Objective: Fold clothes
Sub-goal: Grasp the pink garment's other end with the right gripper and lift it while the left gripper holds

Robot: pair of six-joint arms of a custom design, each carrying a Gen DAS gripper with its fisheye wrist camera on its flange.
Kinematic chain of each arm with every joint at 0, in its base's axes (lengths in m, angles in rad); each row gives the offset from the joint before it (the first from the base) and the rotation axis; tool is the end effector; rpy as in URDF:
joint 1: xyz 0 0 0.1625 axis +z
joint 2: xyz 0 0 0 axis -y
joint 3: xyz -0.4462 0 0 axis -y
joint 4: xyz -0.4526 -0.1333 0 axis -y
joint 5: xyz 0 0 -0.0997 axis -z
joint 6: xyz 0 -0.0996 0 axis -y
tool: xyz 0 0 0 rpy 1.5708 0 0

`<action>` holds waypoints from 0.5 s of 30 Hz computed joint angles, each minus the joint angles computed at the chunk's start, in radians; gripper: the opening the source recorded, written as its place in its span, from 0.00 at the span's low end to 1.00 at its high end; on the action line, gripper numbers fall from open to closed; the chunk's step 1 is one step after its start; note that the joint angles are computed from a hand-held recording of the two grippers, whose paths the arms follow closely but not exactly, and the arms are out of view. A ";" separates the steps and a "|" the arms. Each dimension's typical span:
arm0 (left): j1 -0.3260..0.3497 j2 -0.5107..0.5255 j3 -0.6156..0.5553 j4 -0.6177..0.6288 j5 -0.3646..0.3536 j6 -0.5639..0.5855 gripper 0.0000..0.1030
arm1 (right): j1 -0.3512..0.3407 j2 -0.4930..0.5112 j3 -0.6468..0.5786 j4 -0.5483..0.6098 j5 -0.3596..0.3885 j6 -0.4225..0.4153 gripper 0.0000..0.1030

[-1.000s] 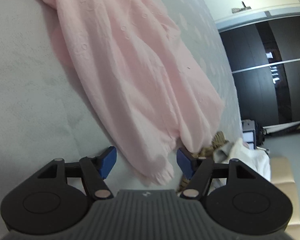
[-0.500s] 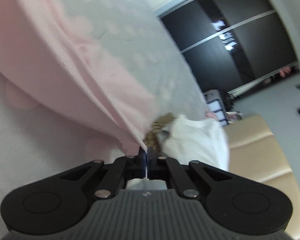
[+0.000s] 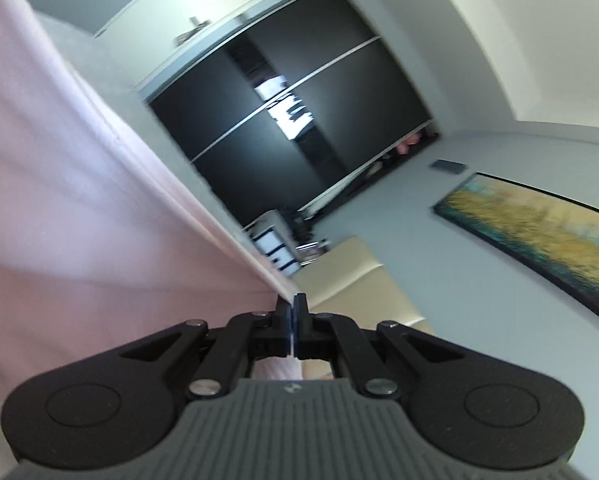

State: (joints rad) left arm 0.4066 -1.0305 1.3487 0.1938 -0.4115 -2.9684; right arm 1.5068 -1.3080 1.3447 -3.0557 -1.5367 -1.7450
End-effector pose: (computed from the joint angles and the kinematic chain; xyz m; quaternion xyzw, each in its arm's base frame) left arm -0.4401 -0.4340 0.3361 -0.0384 0.6329 -0.5867 0.5038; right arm 0.0930 -0.6865 0.6636 0.5655 -0.4912 0.4194 0.5128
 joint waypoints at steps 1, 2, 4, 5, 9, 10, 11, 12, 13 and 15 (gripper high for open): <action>0.011 0.009 -0.015 0.000 0.015 0.017 0.07 | 0.009 -0.001 -0.016 -0.001 -0.004 0.016 0.00; 0.023 0.018 -0.030 -0.003 0.030 0.036 0.07 | 0.015 0.011 -0.036 0.001 -0.024 0.008 0.00; 0.052 0.021 -0.041 -0.056 0.061 0.093 0.07 | 0.025 0.040 -0.073 0.013 -0.078 -0.006 0.00; 0.066 0.021 -0.042 -0.088 0.075 0.122 0.07 | 0.029 0.058 -0.091 0.023 -0.112 -0.011 0.00; 0.121 0.036 -0.058 -0.170 0.118 0.175 0.07 | 0.021 0.144 -0.138 -0.046 -0.167 -0.046 0.00; 0.132 0.044 -0.070 -0.174 0.128 0.170 0.06 | 0.021 0.167 -0.157 -0.062 -0.178 -0.036 0.00; 0.144 0.052 -0.081 -0.178 0.137 0.166 0.06 | 0.023 0.187 -0.177 -0.073 -0.188 -0.021 0.00; 0.149 0.058 -0.093 -0.156 0.147 0.124 0.07 | 0.025 0.208 -0.197 -0.089 -0.188 -0.005 0.00; 0.154 0.064 -0.105 -0.128 0.157 0.076 0.06 | 0.028 0.221 -0.213 -0.108 -0.174 0.013 0.00; 0.155 0.056 -0.106 -0.114 0.175 0.028 0.06 | 0.033 0.247 -0.247 -0.144 -0.143 0.051 0.00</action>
